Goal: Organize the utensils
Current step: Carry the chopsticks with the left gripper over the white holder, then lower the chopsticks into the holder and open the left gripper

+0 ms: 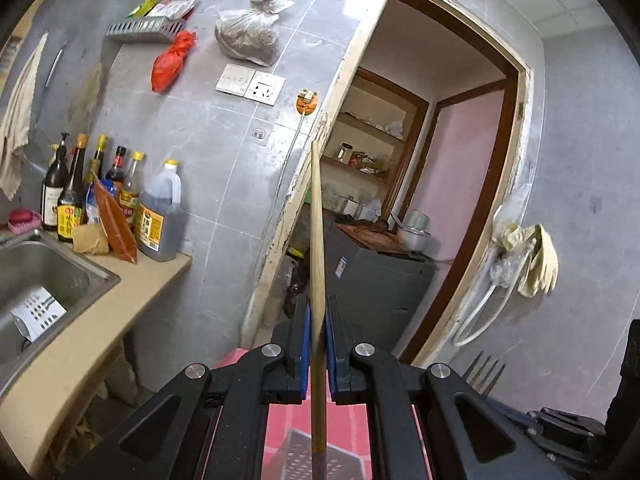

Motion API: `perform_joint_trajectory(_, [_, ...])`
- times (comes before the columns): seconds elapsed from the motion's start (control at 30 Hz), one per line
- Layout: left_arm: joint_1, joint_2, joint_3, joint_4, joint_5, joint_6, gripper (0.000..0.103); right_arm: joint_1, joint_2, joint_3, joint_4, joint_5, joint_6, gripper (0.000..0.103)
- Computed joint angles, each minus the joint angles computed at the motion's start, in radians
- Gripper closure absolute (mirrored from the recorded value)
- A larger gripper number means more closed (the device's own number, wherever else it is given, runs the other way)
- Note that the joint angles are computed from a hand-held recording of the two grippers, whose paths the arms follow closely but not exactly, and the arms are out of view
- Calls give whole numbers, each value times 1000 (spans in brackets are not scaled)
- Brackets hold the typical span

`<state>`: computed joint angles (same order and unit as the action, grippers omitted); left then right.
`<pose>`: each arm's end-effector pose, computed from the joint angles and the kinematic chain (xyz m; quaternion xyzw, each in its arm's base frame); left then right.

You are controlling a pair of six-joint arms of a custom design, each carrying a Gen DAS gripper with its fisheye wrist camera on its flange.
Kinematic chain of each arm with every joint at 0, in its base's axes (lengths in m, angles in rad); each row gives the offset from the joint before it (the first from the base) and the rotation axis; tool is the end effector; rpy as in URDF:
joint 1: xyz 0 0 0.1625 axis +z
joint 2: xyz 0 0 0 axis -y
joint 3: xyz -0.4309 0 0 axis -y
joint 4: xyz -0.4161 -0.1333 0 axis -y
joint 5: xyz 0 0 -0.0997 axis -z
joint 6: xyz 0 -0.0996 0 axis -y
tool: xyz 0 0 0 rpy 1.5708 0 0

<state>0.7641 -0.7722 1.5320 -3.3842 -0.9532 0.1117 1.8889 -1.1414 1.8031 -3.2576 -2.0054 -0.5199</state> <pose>-0.3951 -0.6431 0.2231 0.2280 0.8059 -0.5398 0.0839 0.2859 -0.5761 0.3369 0.2496 -0.8204 0.4575 0.2352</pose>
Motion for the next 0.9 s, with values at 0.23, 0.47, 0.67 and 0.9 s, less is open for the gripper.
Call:
perform_joint_trajectory(0.23, [5,-23,61,18,-15,-9,96,-27,-4,26,51,24,49,99])
perform_joint_trajectory(0.47, [10,-78,106,159,-32,-51,91,-49,-20,54,64,51,98,97])
perform_joint_trajectory(0.67, [0,-120,156,174,-40,-91,56,-48,-42,84,-23,49,114,83])
perform_joint_trajectory(0.9, [-55,-144,200,143,42,-65,24,-28,-86,156,-246,-7,90,47])
